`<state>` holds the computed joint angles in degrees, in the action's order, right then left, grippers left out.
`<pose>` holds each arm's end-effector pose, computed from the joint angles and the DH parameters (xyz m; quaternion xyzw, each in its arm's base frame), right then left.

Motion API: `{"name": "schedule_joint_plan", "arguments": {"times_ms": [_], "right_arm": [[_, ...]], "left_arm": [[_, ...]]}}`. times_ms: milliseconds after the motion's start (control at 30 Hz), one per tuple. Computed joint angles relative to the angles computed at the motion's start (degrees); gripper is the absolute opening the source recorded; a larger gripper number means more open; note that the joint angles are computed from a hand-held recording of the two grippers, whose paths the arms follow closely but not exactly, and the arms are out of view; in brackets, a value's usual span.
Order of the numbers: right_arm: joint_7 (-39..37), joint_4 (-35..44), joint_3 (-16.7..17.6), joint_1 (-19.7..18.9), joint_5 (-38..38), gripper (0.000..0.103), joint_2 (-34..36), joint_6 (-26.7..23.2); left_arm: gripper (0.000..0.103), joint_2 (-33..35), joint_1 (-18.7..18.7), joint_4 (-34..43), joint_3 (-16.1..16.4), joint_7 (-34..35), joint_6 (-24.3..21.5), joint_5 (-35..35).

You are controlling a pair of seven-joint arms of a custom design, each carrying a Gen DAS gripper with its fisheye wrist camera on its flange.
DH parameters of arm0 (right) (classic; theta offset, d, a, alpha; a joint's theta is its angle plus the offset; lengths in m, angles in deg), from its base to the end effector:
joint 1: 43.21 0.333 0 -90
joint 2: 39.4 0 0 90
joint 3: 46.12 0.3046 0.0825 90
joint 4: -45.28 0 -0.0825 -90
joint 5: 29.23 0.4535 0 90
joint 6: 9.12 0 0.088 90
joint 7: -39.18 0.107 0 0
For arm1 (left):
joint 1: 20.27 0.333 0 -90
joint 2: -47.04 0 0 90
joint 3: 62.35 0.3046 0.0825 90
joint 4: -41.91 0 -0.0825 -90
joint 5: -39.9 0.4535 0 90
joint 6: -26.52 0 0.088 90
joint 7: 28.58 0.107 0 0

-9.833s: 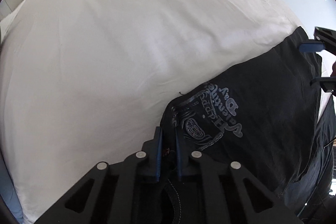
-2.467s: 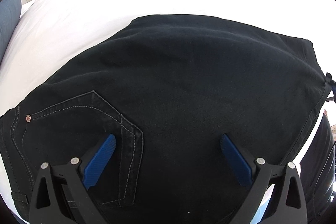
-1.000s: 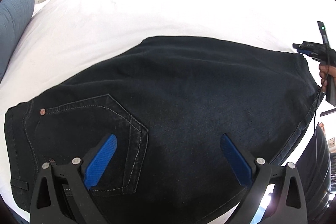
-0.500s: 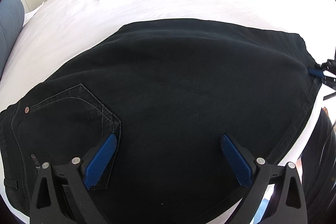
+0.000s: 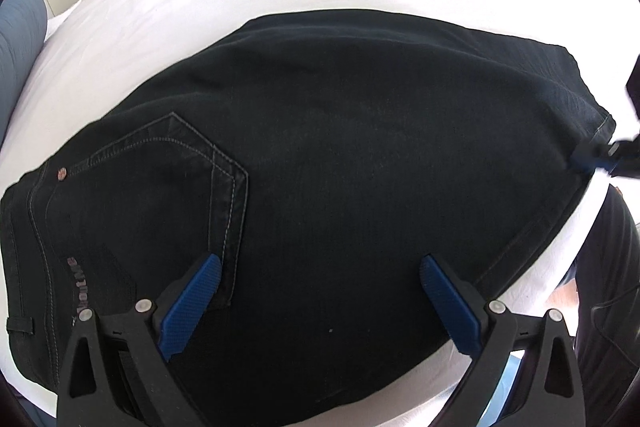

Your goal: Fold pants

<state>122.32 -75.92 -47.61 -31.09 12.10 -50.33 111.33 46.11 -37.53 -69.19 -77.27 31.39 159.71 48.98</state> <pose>0.5711 0.1387 0.4895 -0.6615 0.6726 0.1781 0.2798 0.5553 -0.3469 0.4958 -0.6473 0.7326 -0.1761 0.1150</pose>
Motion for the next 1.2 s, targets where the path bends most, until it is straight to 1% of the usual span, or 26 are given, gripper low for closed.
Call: {"name": "schedule_joint_plan", "arguments": {"times_ms": [33, 67, 100, 133, 167, 200, 233, 267, 300, 367, 400, 533, 600, 700, 767, 800, 833, 900, 933, 967, 1000, 1033, 1067, 1100, 1133, 1200], "right_arm": [[-1.06, -1.98, -1.70, 0.91, 1.90, 0.019, 0.00, 0.55], [-3.21, -3.78, -1.91, -0.19, 5.82, 0.015, -0.65, 0.99], [-2.60, -4.30, -1.93, -1.00, 5.79, 0.009, -1.08, 0.75], [-1.66, -4.71, -1.83, -1.78, 3.42, 0.008, -1.66, 1.38], [-0.81, -4.00, -2.73, -1.49, 1.07, 0.007, -0.85, 2.60], [0.69, -4.63, -1.62, -2.98, -0.56, 0.008, -2.05, 2.64], [3.65, -5.86, -0.84, -3.48, -4.18, 0.009, -4.09, 3.28], [5.59, -6.48, -0.20, -3.50, -6.34, 0.014, -5.27, 4.73], [3.89, -6.97, -1.57, -3.24, -4.49, 0.014, -5.76, 5.40], [-1.15, -8.25, -4.90, -1.36, 6.23, 0.014, -7.07, 3.76], [-2.56, -8.49, -5.74, -0.79, 10.33, 0.014, -7.04, 2.61], [-4.63, -9.06, -6.00, 0.30, 22.03, 0.014, -4.99, 0.09], [-4.01, -8.66, -5.19, 0.14, 24.58, 0.014, -3.32, -1.04], [-2.59, -8.61, -3.67, -0.66, 23.50, 0.014, -2.55, -0.85], [-0.62, -8.92, -3.69, -1.38, 22.27, 0.015, -3.29, -2.61], [0.24, -9.02, -3.76, -2.00, 22.10, 0.020, -3.51, -3.88], [1.20, -7.80, -2.66, -0.62, 24.02, 0.026, -1.73, -1.99], [-0.37, -8.73, -1.93, -0.23, 25.29, 0.081, -0.41, 0.13], [-0.25, -9.04, -1.58, -0.17, 25.80, 0.084, -0.63, 1.48], [-0.38, -9.41, -1.17, -0.15, 26.33, 0.083, -1.15, 2.59], [-0.88, -7.80, -0.61, 0.76, 26.84, 0.083, 0.32, 3.70], [-1.20, -6.41, -0.23, 1.07, 26.33, 0.084, 1.00, 3.89], [-1.54, -5.67, 0.12, 1.29, 25.61, 0.084, 1.38, 4.34], [-1.44, -4.74, -0.73, 0.53, 24.20, 0.084, 1.05, 2.36], [-1.19, -3.73, -1.22, 0.16, 23.79, 0.084, 1.31, 0.55], [0.49, -2.02, -1.48, -0.27, 23.98, 0.084, 1.69, -1.92]], "left_arm": [[0.101, -0.79, 0.27, -0.35, 0.32, 1.54, -0.27, -0.99], [0.101, -1.76, 0.30, -1.48, 0.32, 2.34, -0.24, -1.39], [0.102, -2.93, 0.33, -2.90, 0.27, 2.58, -0.30, -1.28], [0.102, -4.13, 0.44, -4.23, 0.32, 2.89, -0.12, -1.63], [0.102, -5.26, 0.49, -5.52, 0.32, 2.99, 0.27, -2.19], [0.102, -6.46, 0.64, -6.87, 0.48, 3.23, 0.39, -2.98], [0.102, -7.75, 0.71, -8.43, 0.51, 3.26, 0.77, -3.65], [0.102, -9.03, 0.84, -9.97, 0.74, 3.68, 1.45, -4.58], [0.101, -9.97, 0.98, -10.93, 0.78, 3.72, 1.85, -5.03], [0.101, -11.61, 1.22, -12.61, 0.62, 3.57, 2.45, -5.20], [0.101, -12.40, 1.26, -13.48, 0.38, 3.12, 2.64, -5.10], [0.101, -14.19, 1.49, -14.75, 0.08, 0.87, 4.44, -5.49], [0.101, -15.88, 1.61, -16.06, 0.41, 0.86, 5.64, -6.06], [0.101, -18.06, 1.85, -18.04, 0.34, 0.42, 7.68, -5.86], [0.101, -18.35, 1.72, -17.99, 0.78, 0.61, 9.38, -7.09], [0.101, -18.58, 1.52, -18.06, 1.27, 1.17, 10.10, -8.24], [0.101, -18.95, 1.43, -18.02, 1.99, 2.17, 10.35, -9.43], [0.101, -18.77, 1.45, -17.77, 2.35, 3.04, 11.18, -10.89], [0.101, -18.14, 1.48, -17.02, 2.49, 3.66, 11.73, -11.45], [0.101, -17.51, 1.58, -16.36, 2.31, 3.96, 12.26, -11.59], [0.101, -16.19, 1.76, -14.80, 1.82, 3.72, 11.91, -11.22], [0.101, -12.91, 2.26, -11.24, 0.30, 1.91, 12.61, -9.53], [0.101, -11.44, 2.03, -9.69, 0.44, 2.44, 12.04, -9.74], [0.101, -9.79, 1.82, -8.27, 0.57, 3.21, 11.72, -10.03], [0.101, -7.19, 1.86, -6.16, 0.06, 2.53, 10.80, -8.87], [0.101, -3.22, 1.38, -2.20, -0.27, 2.59, 6.56, -8.13]]}}
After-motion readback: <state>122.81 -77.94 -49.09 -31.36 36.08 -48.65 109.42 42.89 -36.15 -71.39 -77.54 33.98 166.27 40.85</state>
